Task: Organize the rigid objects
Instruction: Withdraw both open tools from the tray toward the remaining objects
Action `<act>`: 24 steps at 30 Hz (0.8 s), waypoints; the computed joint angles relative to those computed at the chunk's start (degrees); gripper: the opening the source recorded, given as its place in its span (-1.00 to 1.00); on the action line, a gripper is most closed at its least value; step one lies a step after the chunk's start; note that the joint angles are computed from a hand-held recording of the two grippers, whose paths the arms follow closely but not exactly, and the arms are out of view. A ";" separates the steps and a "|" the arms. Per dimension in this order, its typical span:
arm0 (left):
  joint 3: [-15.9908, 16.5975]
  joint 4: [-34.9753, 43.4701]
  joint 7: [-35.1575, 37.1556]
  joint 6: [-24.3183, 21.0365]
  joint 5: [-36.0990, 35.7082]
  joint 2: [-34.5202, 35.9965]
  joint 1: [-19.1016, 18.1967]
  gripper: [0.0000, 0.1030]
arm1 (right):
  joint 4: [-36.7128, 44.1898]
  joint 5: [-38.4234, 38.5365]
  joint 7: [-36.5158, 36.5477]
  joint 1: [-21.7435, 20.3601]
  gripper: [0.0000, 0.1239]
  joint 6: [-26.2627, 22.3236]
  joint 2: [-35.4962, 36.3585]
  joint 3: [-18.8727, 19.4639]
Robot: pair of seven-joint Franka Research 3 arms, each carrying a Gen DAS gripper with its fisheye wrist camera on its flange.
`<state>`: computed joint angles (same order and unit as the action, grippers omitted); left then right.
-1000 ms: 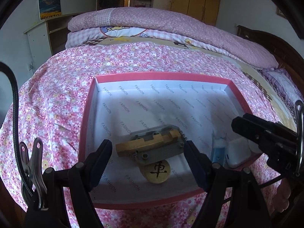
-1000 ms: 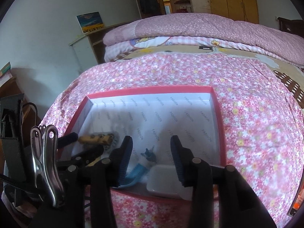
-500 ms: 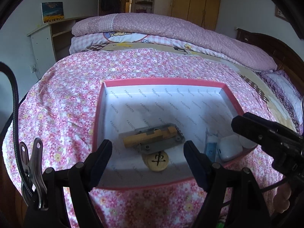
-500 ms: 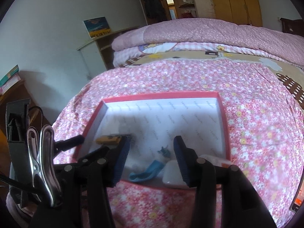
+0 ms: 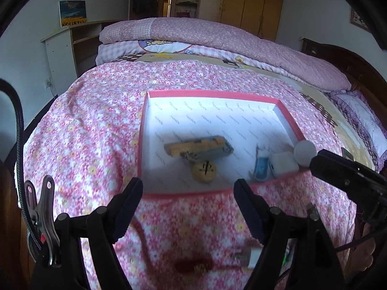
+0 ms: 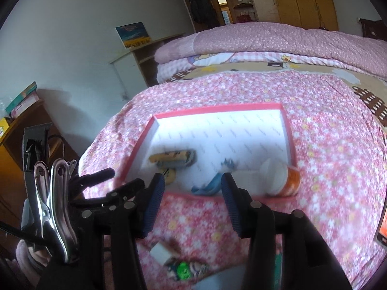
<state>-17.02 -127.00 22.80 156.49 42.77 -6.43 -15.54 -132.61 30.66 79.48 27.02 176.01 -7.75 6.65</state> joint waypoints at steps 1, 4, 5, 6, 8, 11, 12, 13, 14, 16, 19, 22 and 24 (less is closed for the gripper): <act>0.00 -0.70 -0.02 0.18 -0.28 -0.56 -0.12 0.57 | -0.91 0.57 -0.25 0.32 -0.20 0.15 -0.85 -0.07; -0.30 -2.43 -0.01 0.12 -1.40 -1.88 -0.41 0.57 | -3.90 -1.08 1.61 -0.42 -0.18 1.01 -3.11 0.97; -0.44 -2.89 -0.03 0.10 -1.72 -2.19 -0.49 0.57 | -4.92 -1.98 2.53 -0.79 -0.17 1.01 -3.88 1.34; -0.56 -3.34 0.04 0.14 -2.03 -2.50 -0.56 0.57 | -5.54 -2.35 2.87 -0.68 -0.16 0.93 -4.38 1.18; -0.77 -4.27 0.31 0.29 -2.64 -3.12 -0.70 0.57 | -7.47 -3.62 4.13 -0.98 -0.14 0.83 -5.80 1.54; -1.21 -5.65 0.04 0.66 -2.91 -4.15 -0.72 0.57 | -10.56 -7.16 7.07 -3.09 -0.12 0.50 -8.14 3.27; -1.34 -6.18 0.01 0.87 -3.14 -4.59 -0.81 0.57 | -11.59 -8.62 8.29 -4.06 -0.11 0.36 -8.96 4.06; -1.39 -6.51 0.24 1.09 -3.43 -4.85 -0.85 0.57 | -12.54 -9.79 9.35 -4.74 -0.10 0.27 -9.71 4.56; -1.45 -6.93 0.42 1.38 -3.66 -5.17 -0.88 0.57 | -13.39 -11.00 10.62 -5.60 -0.10 0.03 -10.46 5.23; -1.74 -7.76 0.62 1.66 -4.02 -5.84 -0.97 0.57 | -15.35 -12.62 12.68 -6.40 -0.08 -0.84 -12.09 5.77; -2.11 -8.97 0.93 1.97 -4.58 -6.74 -1.12 0.57 | -17.92 -13.86 14.39 -5.94 -0.08 -2.48 -14.17 5.43; -2.38 -10.13 1.15 2.47 -5.17 -7.44 -1.17 0.57 | -19.93 -15.17 15.18 -5.40 -0.03 -3.46 -15.39 5.35; -2.50 -10.67 1.36 2.55 -5.63 -7.70 -1.19 0.57 | -21.18 -16.74 16.77 -6.48 0.05 -3.60 -15.93 6.71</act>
